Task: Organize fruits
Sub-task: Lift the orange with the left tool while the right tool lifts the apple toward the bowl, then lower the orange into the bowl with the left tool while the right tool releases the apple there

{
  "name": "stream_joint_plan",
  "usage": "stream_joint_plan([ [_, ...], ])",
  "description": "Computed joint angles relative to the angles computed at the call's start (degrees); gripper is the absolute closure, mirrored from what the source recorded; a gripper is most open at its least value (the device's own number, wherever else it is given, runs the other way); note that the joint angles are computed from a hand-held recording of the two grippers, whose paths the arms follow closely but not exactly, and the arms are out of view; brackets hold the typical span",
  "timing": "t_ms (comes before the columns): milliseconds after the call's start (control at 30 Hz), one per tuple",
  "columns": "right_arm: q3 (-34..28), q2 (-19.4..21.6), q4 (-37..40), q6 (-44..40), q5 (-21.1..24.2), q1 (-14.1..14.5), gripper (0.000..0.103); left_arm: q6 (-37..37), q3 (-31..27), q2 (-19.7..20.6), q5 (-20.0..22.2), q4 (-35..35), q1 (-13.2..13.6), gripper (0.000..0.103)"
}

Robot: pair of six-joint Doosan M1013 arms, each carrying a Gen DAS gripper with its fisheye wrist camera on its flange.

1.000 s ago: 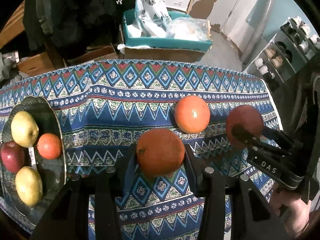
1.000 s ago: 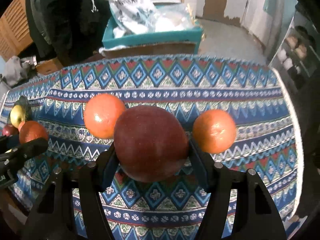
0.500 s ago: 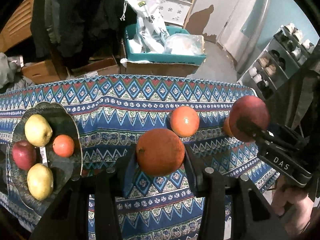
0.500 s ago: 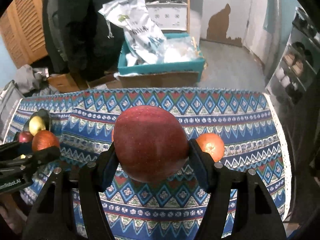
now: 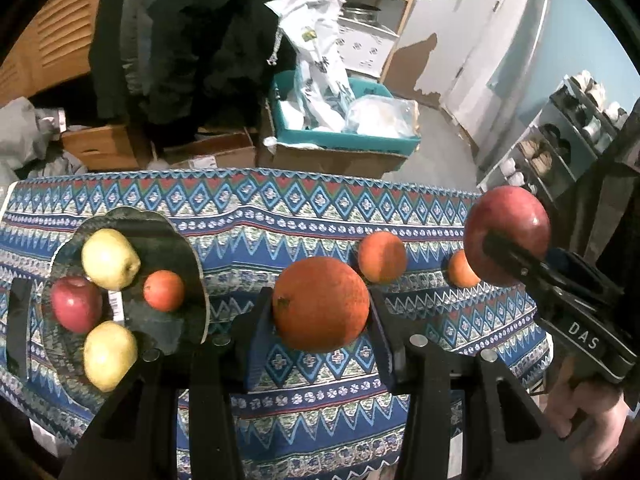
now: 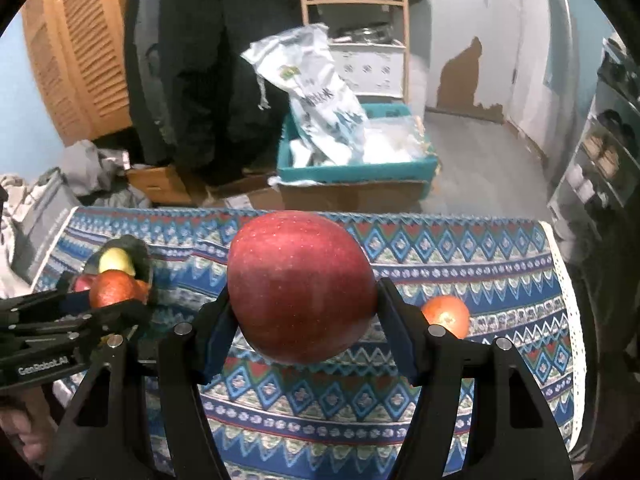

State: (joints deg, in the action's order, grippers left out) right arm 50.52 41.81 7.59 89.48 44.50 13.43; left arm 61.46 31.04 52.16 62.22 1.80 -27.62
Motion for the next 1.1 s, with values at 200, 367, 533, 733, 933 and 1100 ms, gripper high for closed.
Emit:
stream_joint_plan([
  [200, -0.8, 0.0, 2.3, -2.9, -0.4, 0.9, 0.037, -1.9, 4.5, -2.6, -2.3, 1.6, 0.5, 0.057],
  [367, -2.3, 0.7, 4.4, -5.1, 0.2, 1.8, 0.037, -4.1, 7.8, -4.2, -3.6, 2.5, 1.2, 0.057],
  [533, -5.5, 2.5, 6.1, -6.8, 2.6, 2.7, 0.037, -5.8, 10.5, -5.3, -4.0, 3.1, 2.0, 0.057],
  [733, -10.0, 5.1, 8.4, -9.2, 5.7, 4.0, 0.037, -7.4, 12.9, -6.1, -4.2, 3.4, 2.9, 0.057],
  [933, -13.8, 7.4, 9.4, -10.4, 8.7, 5.1, 0.036, -8.7, 15.2, -6.8, -4.1, 3.1, 3.8, 0.057],
  [1100, -17.2, 9.5, 10.0, -10.7, 11.3, 5.7, 0.036, -8.9, 16.1, -6.7, -3.2, 1.7, 4.5, 0.057],
])
